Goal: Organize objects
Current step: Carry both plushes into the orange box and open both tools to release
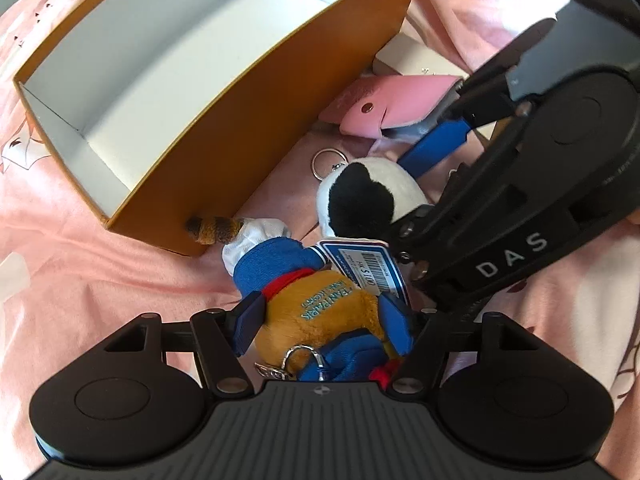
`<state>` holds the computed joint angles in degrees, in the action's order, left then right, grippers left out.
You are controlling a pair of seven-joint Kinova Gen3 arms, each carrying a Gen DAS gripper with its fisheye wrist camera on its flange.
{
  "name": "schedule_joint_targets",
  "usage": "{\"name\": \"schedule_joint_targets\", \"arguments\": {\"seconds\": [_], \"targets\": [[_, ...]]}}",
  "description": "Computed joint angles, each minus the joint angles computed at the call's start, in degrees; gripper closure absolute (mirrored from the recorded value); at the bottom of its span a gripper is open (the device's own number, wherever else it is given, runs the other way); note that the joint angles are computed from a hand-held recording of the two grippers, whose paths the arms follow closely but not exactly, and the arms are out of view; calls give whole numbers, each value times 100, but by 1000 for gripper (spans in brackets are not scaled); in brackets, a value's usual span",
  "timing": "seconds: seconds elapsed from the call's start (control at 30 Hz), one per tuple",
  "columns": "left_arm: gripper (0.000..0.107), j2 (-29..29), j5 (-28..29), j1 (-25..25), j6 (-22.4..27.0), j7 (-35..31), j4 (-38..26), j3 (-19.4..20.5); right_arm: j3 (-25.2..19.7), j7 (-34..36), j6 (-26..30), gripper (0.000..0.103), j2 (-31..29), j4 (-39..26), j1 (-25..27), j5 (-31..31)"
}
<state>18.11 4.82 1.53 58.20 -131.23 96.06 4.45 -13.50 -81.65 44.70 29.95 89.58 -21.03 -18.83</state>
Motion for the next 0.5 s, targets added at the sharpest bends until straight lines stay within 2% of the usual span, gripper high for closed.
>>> {"name": "schedule_joint_targets", "arguments": {"seconds": [0.13,0.27,0.37,0.5], "targets": [[30,114,177,-195,157,-189,-90,-3,73,-203,14,29,136,-121,-118,75],[31,151,275,-327,300,-312,-137,-30,124,-290,84,21,252,-242,-293,313],[35,166,424,-439,425,-304,-197,-59,159,-386,-30,28,238,-196,-397,453],[39,84,637,-592,410,-235,-136,-111,56,-333,-27,33,127,-139,-206,329]]}}
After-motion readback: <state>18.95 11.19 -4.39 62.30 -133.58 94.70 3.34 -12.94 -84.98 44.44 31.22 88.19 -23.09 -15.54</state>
